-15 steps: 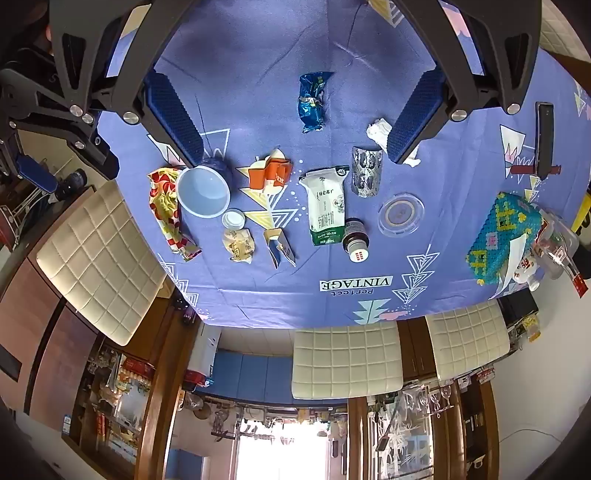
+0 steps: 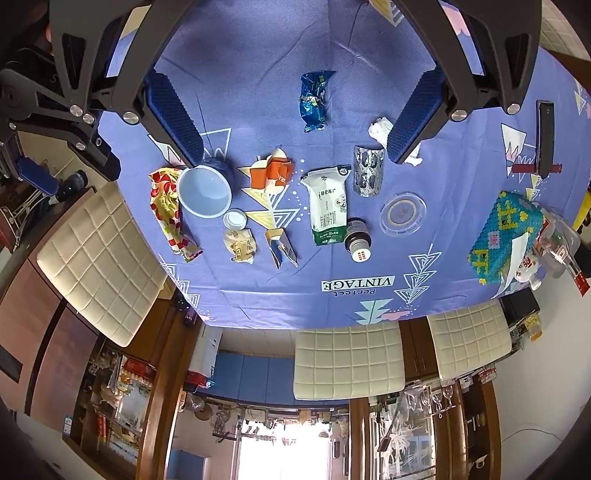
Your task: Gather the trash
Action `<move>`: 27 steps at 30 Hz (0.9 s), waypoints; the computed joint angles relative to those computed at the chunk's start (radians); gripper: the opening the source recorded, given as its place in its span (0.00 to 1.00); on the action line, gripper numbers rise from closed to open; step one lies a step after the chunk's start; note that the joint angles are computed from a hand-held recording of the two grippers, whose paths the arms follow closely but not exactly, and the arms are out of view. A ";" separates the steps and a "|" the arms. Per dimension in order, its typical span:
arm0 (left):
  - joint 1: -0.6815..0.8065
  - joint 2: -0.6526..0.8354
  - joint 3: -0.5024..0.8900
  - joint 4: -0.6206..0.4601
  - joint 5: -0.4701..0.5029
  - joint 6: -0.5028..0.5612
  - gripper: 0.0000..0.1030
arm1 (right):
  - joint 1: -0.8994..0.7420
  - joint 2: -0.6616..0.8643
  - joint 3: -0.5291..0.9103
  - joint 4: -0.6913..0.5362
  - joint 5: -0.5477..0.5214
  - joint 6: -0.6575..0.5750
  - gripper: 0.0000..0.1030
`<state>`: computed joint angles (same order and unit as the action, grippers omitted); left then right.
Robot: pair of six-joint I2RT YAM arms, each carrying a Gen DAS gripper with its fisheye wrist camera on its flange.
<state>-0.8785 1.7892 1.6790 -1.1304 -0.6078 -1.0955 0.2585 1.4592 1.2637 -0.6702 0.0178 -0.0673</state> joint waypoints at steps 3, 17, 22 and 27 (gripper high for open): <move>0.000 -0.004 -0.004 0.001 0.001 -0.001 0.94 | 0.000 0.002 0.001 0.000 0.001 0.001 0.97; 0.003 0.009 0.002 0.018 0.008 0.011 0.94 | -0.003 0.000 0.000 0.001 0.001 0.001 0.97; 0.007 0.003 -0.006 0.022 0.011 0.010 0.94 | -0.002 -0.005 -0.003 0.000 0.002 0.000 0.97; 0.004 -0.001 -0.011 0.019 0.007 0.005 0.94 | -0.002 -0.006 -0.005 0.002 0.002 0.000 0.97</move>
